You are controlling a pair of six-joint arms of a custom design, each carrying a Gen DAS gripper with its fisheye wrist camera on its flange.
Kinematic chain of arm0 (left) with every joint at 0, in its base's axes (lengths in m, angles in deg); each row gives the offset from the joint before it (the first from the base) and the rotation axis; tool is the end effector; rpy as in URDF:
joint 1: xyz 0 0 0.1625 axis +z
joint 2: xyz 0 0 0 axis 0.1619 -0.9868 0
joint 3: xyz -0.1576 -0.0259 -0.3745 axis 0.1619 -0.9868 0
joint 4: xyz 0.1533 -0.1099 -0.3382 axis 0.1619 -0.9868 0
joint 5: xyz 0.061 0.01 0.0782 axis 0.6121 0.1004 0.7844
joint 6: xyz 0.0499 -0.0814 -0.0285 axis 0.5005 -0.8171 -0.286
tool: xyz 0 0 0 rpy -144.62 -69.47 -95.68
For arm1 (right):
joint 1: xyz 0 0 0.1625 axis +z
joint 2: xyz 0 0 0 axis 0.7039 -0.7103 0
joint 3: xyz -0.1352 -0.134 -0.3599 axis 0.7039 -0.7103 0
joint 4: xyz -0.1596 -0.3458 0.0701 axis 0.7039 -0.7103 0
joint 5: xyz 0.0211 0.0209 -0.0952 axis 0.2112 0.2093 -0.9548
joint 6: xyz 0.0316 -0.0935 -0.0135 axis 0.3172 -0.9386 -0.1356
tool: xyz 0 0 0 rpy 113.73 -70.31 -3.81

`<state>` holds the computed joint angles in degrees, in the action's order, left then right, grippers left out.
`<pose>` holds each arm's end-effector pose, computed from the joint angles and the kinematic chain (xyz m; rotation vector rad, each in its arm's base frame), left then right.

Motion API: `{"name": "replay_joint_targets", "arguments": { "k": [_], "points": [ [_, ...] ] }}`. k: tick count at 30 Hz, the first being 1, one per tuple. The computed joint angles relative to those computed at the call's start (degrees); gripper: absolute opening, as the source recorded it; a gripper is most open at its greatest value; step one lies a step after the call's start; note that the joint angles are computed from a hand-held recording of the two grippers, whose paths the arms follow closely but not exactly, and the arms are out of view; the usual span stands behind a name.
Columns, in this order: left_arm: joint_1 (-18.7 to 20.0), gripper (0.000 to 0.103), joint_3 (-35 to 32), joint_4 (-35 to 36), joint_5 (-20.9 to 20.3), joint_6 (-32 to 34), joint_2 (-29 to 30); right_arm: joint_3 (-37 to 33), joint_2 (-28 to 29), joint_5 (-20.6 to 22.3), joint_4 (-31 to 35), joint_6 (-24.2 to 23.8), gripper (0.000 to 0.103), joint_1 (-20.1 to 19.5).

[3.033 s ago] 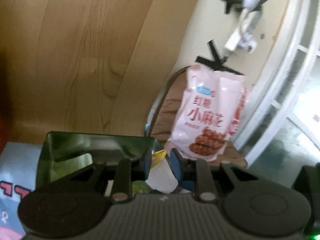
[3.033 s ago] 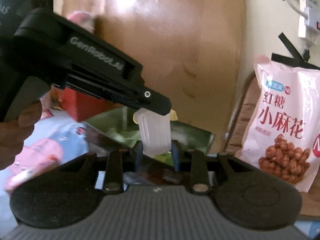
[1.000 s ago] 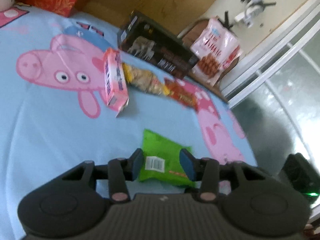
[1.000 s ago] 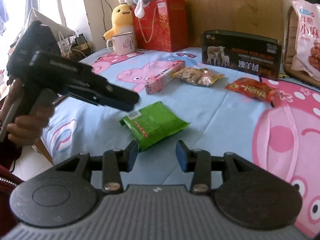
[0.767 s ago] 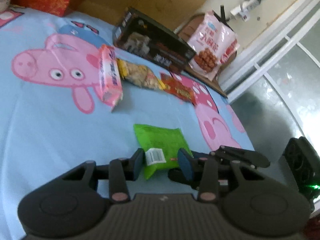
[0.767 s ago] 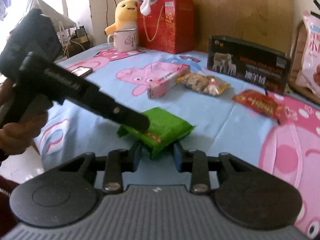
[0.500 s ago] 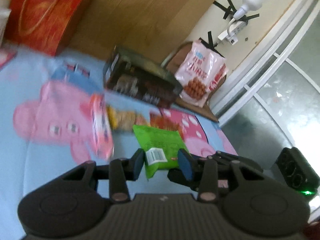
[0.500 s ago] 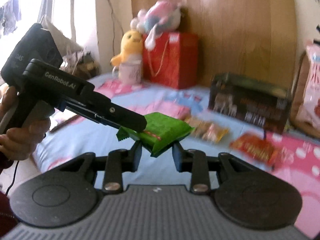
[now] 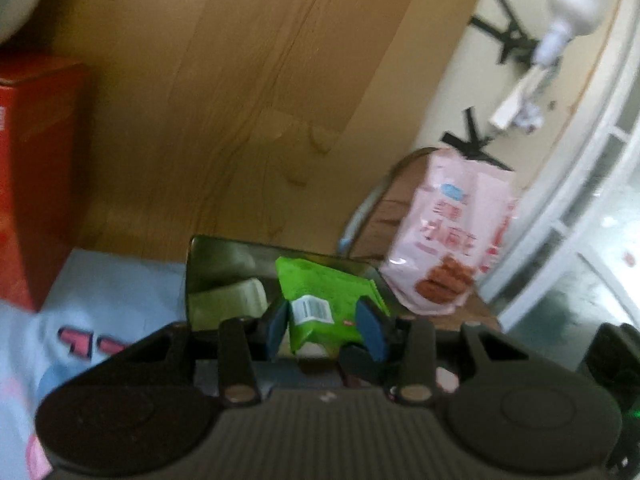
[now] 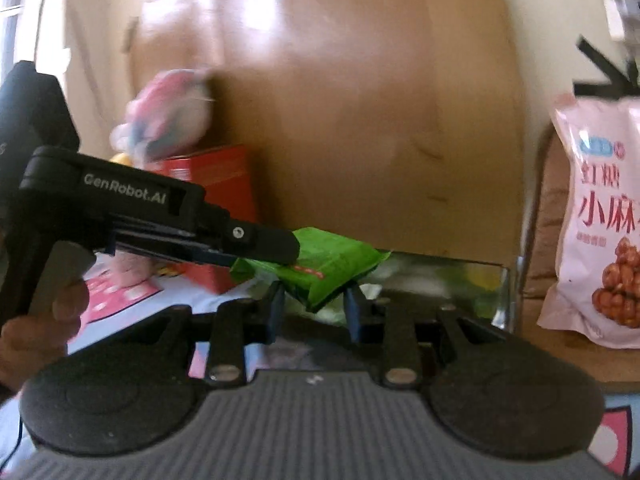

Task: Organize snacks

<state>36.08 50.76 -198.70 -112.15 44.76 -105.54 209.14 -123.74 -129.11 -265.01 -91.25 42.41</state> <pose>-0.3526 -0.5606 0.0575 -1.1753 -2.7940 0.5953 0.0918 -0.4203 0.2361 0.4377 -2.1263 1.4234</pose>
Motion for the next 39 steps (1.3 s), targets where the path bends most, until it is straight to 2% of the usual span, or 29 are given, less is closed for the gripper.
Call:
{"name": "replay_joint_targets", "arguments": {
  "k": [5,6,9,11,15,17,22,24,28,29,32,33,34,36,39],
  "points": [
    [0.26,0.044,-5.85,1.45,3.78,-0.58,5.77,-4.55,2.56,-2.06,1.43,-0.01,0.037,-2.14],
    [0.36,0.044,-6.42,1.99,4.21,-0.82,6.28,-5.33,3.09,-3.04,1.44,0.20,0.044,-2.35],
    [1.09,0.044,-5.31,1.59,3.59,-1.34,5.51,-5.51,3.65,-4.40,-1.70,1.36,0.050,-2.39],
    [1.79,0.044,-2.76,0.18,1.81,-1.13,3.19,-3.25,3.16,-3.72,-5.61,2.81,0.050,-2.25],
    [4.35,0.046,5.67,-4.55,-1.19,-1.24,-3.73,4.99,1.38,2.58,-11.76,6.60,0.050,-3.11],
    [5.50,0.046,10.00,-5.65,-0.74,-2.33,-6.90,9.01,0.97,5.70,-10.82,7.30,0.050,-3.31],
    [8.31,0.046,20.18,-8.39,0.24,-5.90,-13.13,14.06,3.84,7.77,-3.09,8.07,0.050,-0.59],
    [9.08,0.046,23.09,-9.75,0.95,-7.24,-14.88,13.35,6.38,6.20,0.03,6.85,0.050,2.50],
    [9.46,0.046,25.66,-11.11,0.47,-8.46,-16.46,7.71,12.78,-4.20,2.34,5.82,0.052,9.62],
    [9.29,0.046,26.05,-11.32,0.53,-8.26,-16.67,6.58,13.48,-4.91,3.31,6.02,0.052,9.98],
    [8.75,0.047,27.09,-11.56,0.76,-7.77,-17.61,5.82,14.15,-5.87,3.34,5.10,0.048,9.54],
    [8.60,0.047,27.33,-11.74,0.77,-7.60,-17.86,6.60,12.98,-5.52,4.28,5.23,0.041,9.26],
    [8.44,0.049,27.57,-12.04,0.83,-7.41,-18.07,7.84,11.15,-5.02,5.65,5.40,0.034,8.95],
    [8.20,0.050,28.13,-12.41,0.97,-7.17,-18.49,11.12,7.88,-4.98,6.11,4.03,0.026,8.64],
    [7.69,0.050,28.54,-12.04,0.35,-6.57,-18.60,17.09,1.21,-1.99,7.91,-1.24,0.025,5.33]
  ]
}}
